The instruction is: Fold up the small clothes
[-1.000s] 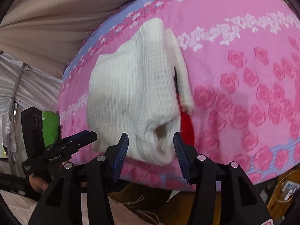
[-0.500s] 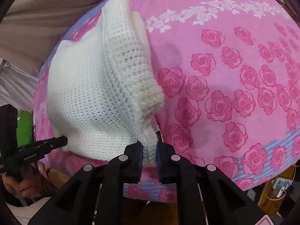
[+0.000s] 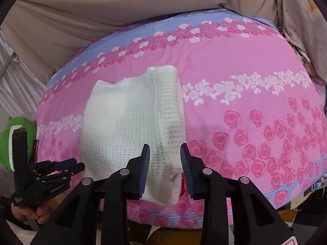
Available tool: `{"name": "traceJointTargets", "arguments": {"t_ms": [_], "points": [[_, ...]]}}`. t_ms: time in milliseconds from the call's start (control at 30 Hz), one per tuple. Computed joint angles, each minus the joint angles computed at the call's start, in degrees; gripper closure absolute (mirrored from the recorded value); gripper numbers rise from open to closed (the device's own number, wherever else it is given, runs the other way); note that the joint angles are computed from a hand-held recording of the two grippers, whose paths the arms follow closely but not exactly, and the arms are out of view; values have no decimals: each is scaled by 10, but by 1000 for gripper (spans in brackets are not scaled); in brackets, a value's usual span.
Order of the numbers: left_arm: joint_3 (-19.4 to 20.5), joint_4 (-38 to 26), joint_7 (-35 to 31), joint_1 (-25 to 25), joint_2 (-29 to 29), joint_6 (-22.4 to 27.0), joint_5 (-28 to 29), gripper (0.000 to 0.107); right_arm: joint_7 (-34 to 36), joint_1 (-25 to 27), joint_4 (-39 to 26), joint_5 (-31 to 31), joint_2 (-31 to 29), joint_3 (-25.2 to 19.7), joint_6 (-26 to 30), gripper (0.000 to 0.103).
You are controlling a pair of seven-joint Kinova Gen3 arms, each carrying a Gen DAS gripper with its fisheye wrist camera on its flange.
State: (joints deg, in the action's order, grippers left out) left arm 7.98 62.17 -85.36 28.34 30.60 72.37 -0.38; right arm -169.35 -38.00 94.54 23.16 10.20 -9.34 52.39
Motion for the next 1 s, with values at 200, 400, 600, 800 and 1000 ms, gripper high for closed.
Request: {"name": "traceJointTargets", "arguments": {"t_ms": [200,400,600,800,1000], "points": [[-15,-16,36,-6,1,-10,-9,66,133,111,-78,-48,70,-114,-79,86],[-26,-33,71,-13,7,-6,-25,63,264,131,-157,-134,213,-136,-89,89],[-20,-27,83,-31,-2,-18,-13,54,180,89,-93,-110,109,-47,-100,79],[-6,-78,52,-6,27,-16,-16,54,110,95,-32,-96,71,13,-85,64],[-14,-166,31,33,95,25,-27,52,143,161,-36,-96,104,-32,-144,89]]}}
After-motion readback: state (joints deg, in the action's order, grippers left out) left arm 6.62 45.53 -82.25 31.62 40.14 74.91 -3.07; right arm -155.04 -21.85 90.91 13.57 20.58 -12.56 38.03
